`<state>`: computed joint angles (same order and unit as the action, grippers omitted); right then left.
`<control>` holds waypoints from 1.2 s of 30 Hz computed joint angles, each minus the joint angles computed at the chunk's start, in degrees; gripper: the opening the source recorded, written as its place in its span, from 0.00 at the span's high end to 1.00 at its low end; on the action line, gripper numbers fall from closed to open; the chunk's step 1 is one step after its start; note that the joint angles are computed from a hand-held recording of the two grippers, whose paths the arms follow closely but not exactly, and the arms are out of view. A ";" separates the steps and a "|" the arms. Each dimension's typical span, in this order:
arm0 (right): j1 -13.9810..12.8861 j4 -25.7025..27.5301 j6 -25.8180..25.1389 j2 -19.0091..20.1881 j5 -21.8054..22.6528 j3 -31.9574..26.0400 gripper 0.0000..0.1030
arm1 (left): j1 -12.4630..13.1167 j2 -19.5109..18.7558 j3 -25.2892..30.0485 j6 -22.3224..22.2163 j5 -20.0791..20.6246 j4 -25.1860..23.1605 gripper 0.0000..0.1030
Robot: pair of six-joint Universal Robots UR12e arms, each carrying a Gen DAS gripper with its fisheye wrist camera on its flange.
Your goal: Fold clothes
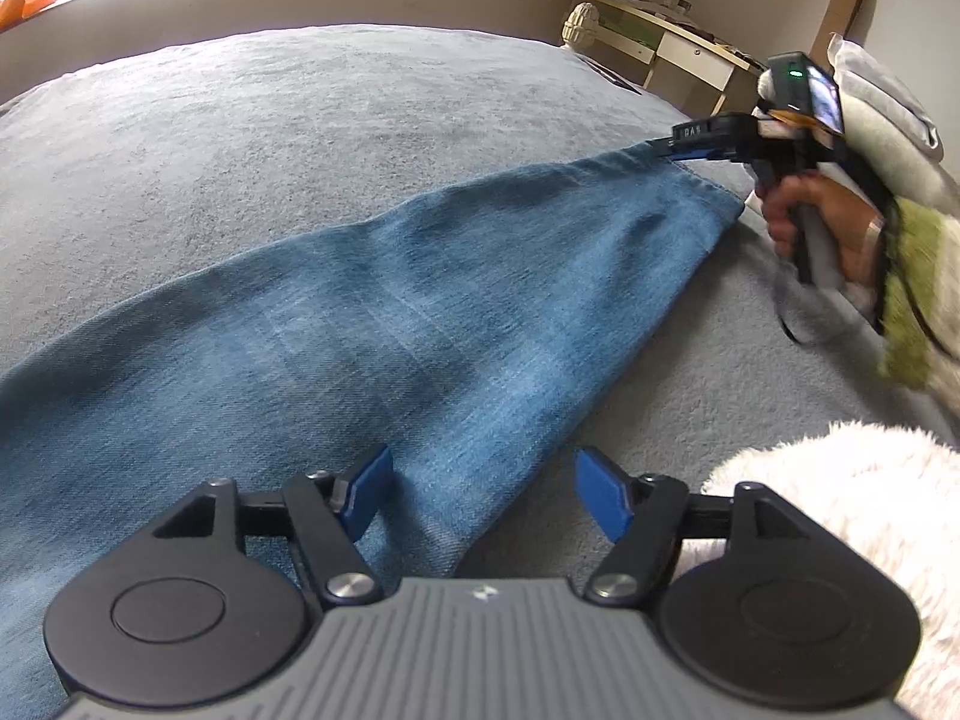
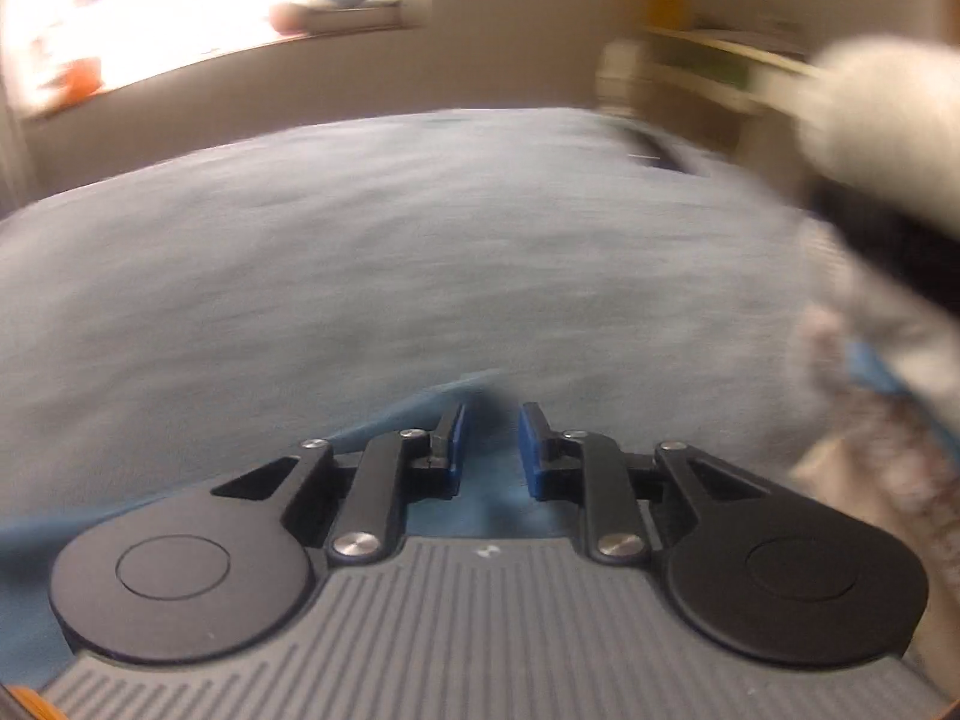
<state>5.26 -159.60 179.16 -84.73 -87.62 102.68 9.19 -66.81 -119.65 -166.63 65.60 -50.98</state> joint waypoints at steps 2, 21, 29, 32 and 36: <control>-0.18 1.47 -5.83 -2.63 10.31 2.55 0.83 | -0.25 -0.20 0.19 0.70 0.28 -0.12 0.31; 1.30 5.35 -16.53 -8.21 21.85 8.33 0.75 | 1.76 2.30 -1.54 -4.96 -1.17 3.20 0.31; -3.48 8.11 -14.13 -14.29 18.96 13.42 0.65 | 5.04 5.14 -3.04 -6.21 -3.60 3.42 0.31; -3.09 4.77 -11.80 -13.95 21.27 12.95 0.65 | 4.61 5.04 -3.20 -6.97 -2.92 2.95 0.31; -0.33 1.56 -11.38 -10.26 25.09 10.34 0.65 | 4.32 5.77 -3.03 -6.08 -0.99 -1.54 0.33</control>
